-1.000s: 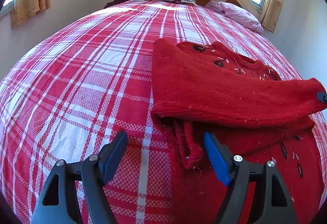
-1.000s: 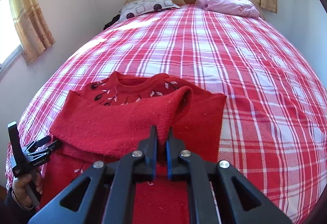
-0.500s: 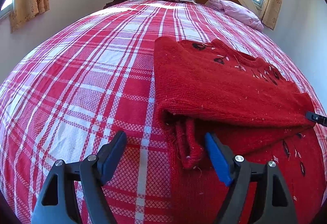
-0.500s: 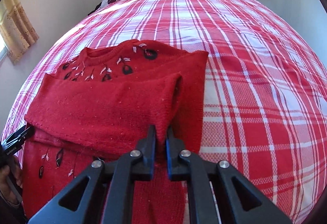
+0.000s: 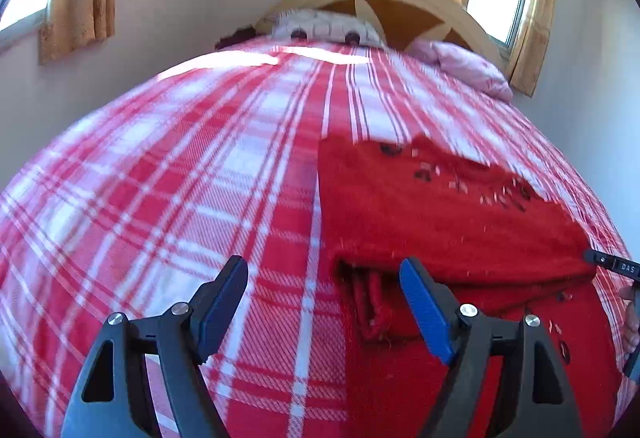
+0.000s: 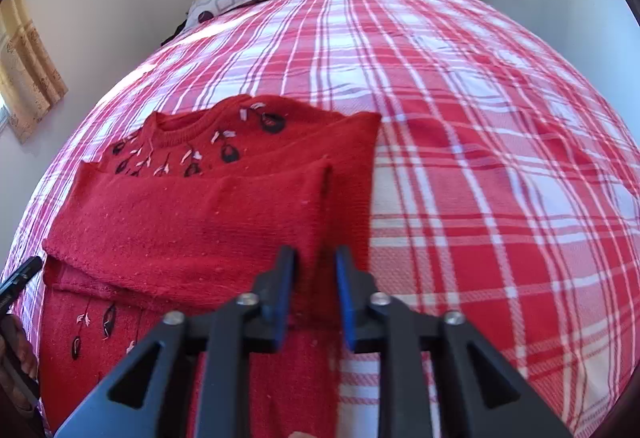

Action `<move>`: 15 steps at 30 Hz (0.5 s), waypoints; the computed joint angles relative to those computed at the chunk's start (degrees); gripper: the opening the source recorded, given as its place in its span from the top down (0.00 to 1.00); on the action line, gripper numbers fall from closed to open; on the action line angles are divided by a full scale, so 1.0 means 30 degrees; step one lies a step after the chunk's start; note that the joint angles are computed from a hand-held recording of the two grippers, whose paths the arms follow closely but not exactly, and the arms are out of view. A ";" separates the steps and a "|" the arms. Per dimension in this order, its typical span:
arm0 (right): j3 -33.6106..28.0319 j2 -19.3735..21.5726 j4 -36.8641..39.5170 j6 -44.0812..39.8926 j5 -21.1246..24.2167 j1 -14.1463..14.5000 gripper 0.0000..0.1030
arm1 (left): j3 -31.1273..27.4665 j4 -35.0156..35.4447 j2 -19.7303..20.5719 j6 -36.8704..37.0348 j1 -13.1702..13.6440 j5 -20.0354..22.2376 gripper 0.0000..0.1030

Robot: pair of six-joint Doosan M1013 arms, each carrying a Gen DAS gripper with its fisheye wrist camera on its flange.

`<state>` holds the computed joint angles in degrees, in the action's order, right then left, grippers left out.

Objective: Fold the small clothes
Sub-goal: 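Fold the held side edge over toward the center and open the right gripper, then withdraw the open right gripper from the folded sweater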

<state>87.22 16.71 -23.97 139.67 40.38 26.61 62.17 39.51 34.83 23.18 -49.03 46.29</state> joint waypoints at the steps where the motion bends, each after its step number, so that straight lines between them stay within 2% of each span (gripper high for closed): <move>1: 0.0047 -0.0095 -0.0284 0.0197 0.0111 0.0049 0.64 | -0.0385 0.0426 0.0137 0.0223 -0.0025 0.0409 0.23; 3: 0.0107 -0.0285 -0.1442 0.0875 0.0285 0.0258 0.64 | -0.1143 0.0745 0.0487 0.0697 0.0036 0.0964 0.23; 6: -0.0097 -0.0390 -0.3192 0.1713 0.0280 0.0661 0.63 | -0.2543 -0.0044 0.1281 0.1954 0.0269 0.2002 0.23; 12: -0.1596 0.0615 -0.1464 -0.2216 0.0035 0.1160 0.60 | -0.4228 -0.1648 0.2548 0.3733 0.0480 0.4317 0.23; 15: -0.2111 0.1230 -0.0605 -0.3554 0.0418 0.1208 0.60 | -0.3734 -0.1797 0.2396 0.3348 0.0504 0.4099 0.23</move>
